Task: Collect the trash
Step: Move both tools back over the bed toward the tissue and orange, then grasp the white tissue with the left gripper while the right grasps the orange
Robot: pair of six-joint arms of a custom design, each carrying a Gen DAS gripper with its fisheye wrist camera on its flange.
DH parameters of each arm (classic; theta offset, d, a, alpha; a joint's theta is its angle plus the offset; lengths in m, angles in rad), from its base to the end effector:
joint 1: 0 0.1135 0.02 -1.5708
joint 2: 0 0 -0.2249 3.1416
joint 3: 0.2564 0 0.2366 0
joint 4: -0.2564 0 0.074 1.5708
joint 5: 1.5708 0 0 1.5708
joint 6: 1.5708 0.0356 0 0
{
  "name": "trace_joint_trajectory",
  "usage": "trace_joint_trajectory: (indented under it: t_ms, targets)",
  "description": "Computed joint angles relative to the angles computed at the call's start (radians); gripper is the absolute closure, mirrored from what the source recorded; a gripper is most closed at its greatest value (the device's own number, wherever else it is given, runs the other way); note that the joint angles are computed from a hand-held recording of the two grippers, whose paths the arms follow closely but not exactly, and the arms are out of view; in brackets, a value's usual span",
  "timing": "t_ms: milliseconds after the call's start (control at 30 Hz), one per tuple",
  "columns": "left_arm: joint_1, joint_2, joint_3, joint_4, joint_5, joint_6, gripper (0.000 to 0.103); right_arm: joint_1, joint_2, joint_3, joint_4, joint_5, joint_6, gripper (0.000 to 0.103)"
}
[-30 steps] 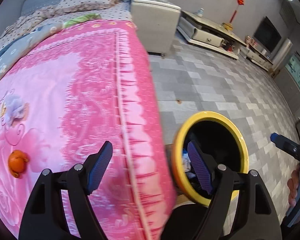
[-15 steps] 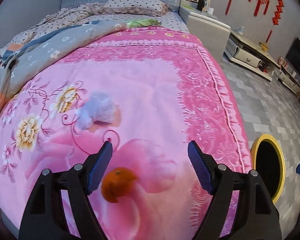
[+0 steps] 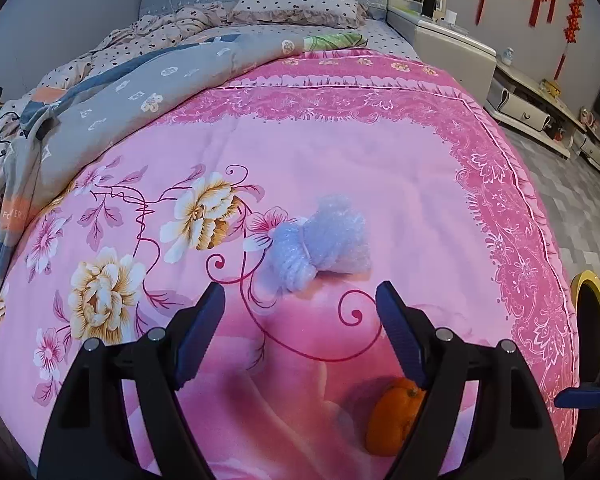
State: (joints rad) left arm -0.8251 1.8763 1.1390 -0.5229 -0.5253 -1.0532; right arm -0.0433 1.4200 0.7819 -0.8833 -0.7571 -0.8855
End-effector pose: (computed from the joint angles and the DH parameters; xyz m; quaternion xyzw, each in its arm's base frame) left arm 0.2366 -0.2299 0.1188 -0.1485 0.9433 0.0309 0.2952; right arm 0.2116 0.0153 0.1480 -0.3880 0.8440 0.3200 0.1860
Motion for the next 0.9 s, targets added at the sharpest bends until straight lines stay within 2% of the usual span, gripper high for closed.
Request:
trace_joint_trajectory:
  t_ms: [267, 367, 667, 733, 900]
  targets:
    - [0.060, 0.029, 0.002, 0.086, 0.013, 0.118, 0.029, 0.225, 0.018, -0.078, 0.284, 0.078, 0.249, 0.027]
    - [0.092, 0.058, 0.025, 0.102, 0.015, 0.153, 0.029, 0.266, 0.037, -0.091, 0.342, 0.101, 0.296, 0.027]
    - [0.171, 0.196, 0.103, 0.199, 0.106, 0.232, 0.029, 0.342, 0.151, -0.054, 0.447, 0.147, 0.379, 0.027]
    - [0.185, 0.222, 0.116, 0.221, 0.129, 0.246, 0.035, 0.350, 0.169, -0.049, 0.466, 0.156, 0.394, 0.028]
    - [0.200, 0.276, 0.166, 0.226, 0.151, 0.278, 0.046, 0.382, 0.194, -0.052, 0.520, 0.190, 0.406, 0.037]
